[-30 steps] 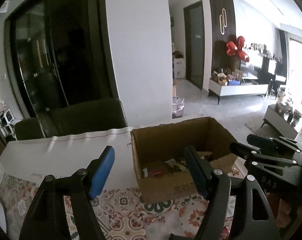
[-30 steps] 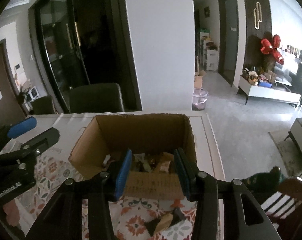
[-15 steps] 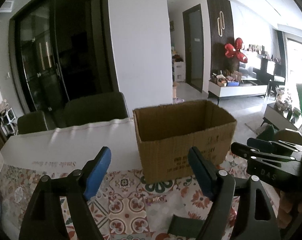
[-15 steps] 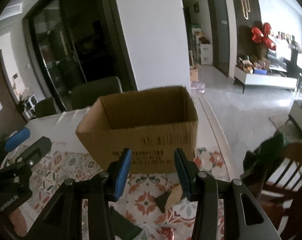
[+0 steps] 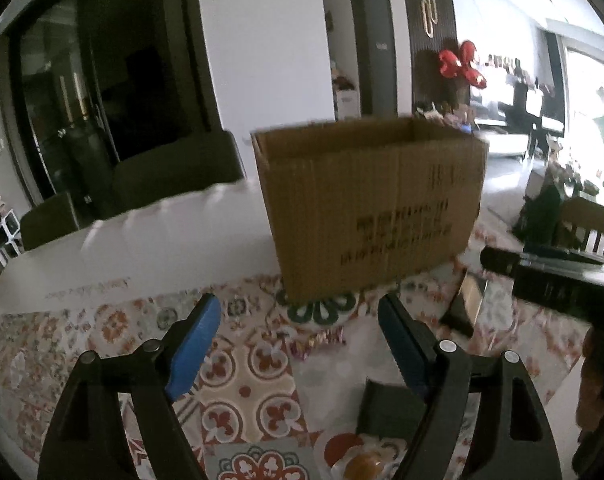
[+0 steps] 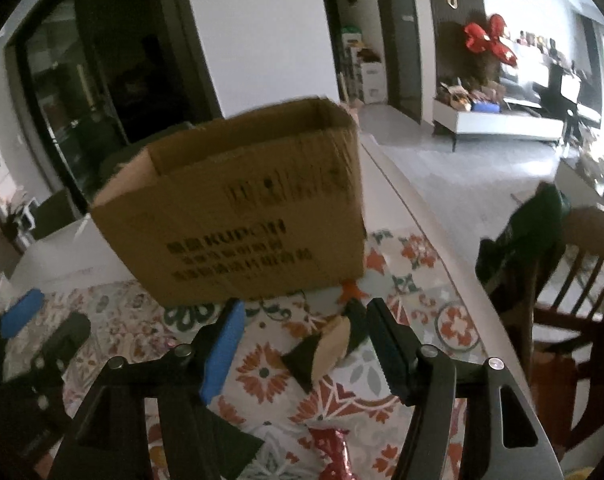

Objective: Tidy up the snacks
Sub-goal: 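Withdraw both tools from the box toward the remaining snacks, then grasp the purple candy with the left tool while the right tool grasps the gold-and-black wedge snack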

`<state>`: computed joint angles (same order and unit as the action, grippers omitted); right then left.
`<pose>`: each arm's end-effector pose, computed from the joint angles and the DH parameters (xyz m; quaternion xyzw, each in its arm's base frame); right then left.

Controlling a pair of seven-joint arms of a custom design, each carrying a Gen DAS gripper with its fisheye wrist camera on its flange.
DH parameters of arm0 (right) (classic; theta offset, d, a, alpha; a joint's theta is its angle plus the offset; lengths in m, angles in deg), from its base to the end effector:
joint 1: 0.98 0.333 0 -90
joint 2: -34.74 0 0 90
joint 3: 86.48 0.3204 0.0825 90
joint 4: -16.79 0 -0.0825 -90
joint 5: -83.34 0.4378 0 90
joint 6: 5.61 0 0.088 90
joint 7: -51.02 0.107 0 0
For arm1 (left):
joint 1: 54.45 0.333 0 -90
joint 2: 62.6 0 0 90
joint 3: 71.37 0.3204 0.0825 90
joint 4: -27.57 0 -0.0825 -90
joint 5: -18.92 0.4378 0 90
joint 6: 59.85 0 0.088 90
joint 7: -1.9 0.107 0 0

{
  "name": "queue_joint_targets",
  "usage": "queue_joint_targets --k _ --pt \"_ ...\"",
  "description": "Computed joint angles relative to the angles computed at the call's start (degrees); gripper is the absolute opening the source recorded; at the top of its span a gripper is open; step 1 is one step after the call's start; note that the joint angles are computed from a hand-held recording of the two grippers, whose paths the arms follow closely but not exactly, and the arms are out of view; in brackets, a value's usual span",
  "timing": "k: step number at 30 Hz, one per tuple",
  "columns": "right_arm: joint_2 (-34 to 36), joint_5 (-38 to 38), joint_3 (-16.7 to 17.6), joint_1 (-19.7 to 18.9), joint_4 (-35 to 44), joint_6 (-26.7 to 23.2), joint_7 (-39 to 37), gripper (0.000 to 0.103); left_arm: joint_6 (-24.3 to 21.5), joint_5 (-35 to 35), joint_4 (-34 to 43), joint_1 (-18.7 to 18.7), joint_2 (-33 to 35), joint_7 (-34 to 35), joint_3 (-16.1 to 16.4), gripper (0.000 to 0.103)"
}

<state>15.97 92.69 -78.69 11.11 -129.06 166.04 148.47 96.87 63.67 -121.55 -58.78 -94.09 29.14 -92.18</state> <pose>0.4845 0.1643 0.4485 -0.6788 0.6292 -0.1796 0.3334 0.4096 -0.2238 0.4609 -0.6408 0.6363 -0.2540 0.3464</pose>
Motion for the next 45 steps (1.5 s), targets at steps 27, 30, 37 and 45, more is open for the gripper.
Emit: queue_joint_targets --k 27,30,37,45 --pt "10.8 -14.4 0.2 -1.4 5.7 -6.5 20.4 0.063 2.9 -4.9 5.6 -1.5 17.7 6.6 5.8 0.064" --pt "11.6 -16.5 0.0 -1.4 6.5 -6.5 22.0 0.064 3.0 -6.6 5.7 -2.2 18.1 7.9 6.6 0.051" --pt "12.2 -26.1 0.9 -1.6 7.8 -8.8 29.3 0.063 4.2 -5.3 5.0 -1.7 17.5 6.8 5.9 0.027" --pt "11.2 -32.2 0.4 -1.4 6.7 -8.1 34.2 0.043 3.8 -11.5 5.0 -3.8 14.9 9.7 6.7 0.026"
